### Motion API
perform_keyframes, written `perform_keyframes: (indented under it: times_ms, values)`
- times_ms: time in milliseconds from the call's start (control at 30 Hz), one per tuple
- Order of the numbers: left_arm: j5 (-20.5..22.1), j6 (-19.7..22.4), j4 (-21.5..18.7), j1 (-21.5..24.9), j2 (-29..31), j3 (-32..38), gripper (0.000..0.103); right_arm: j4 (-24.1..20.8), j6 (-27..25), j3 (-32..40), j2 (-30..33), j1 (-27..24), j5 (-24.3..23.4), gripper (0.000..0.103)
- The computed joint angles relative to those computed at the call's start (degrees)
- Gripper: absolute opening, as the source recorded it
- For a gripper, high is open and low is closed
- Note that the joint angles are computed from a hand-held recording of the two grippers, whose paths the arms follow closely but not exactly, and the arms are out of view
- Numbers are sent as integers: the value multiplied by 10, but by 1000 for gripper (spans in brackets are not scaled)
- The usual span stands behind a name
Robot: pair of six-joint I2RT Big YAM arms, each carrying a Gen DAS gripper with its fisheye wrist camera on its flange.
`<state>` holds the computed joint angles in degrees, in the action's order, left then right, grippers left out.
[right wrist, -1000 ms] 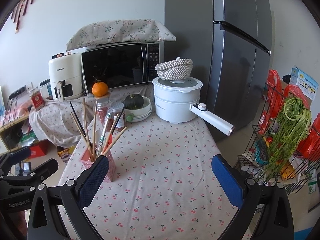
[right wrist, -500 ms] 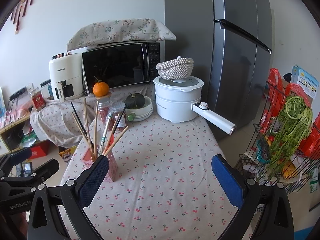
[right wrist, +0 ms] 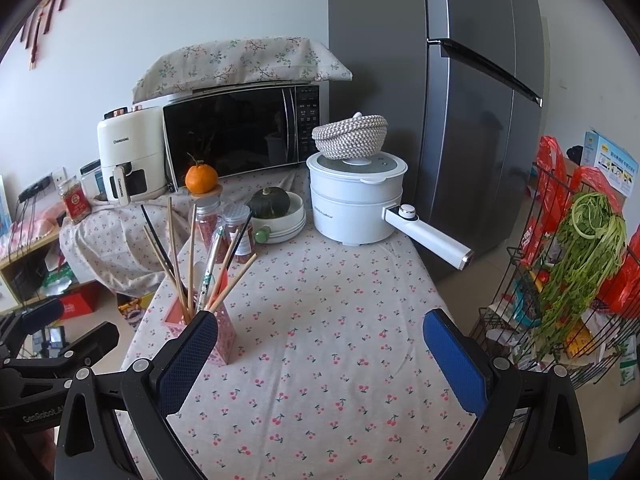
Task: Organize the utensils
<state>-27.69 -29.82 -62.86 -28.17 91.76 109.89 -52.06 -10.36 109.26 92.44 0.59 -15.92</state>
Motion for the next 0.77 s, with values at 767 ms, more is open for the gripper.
perform_keyframes:
  times_ms: [767]
  values:
    - [-28,-15,6,5,-3,-8,102,-6,-3,6,9,-3,-1,103]
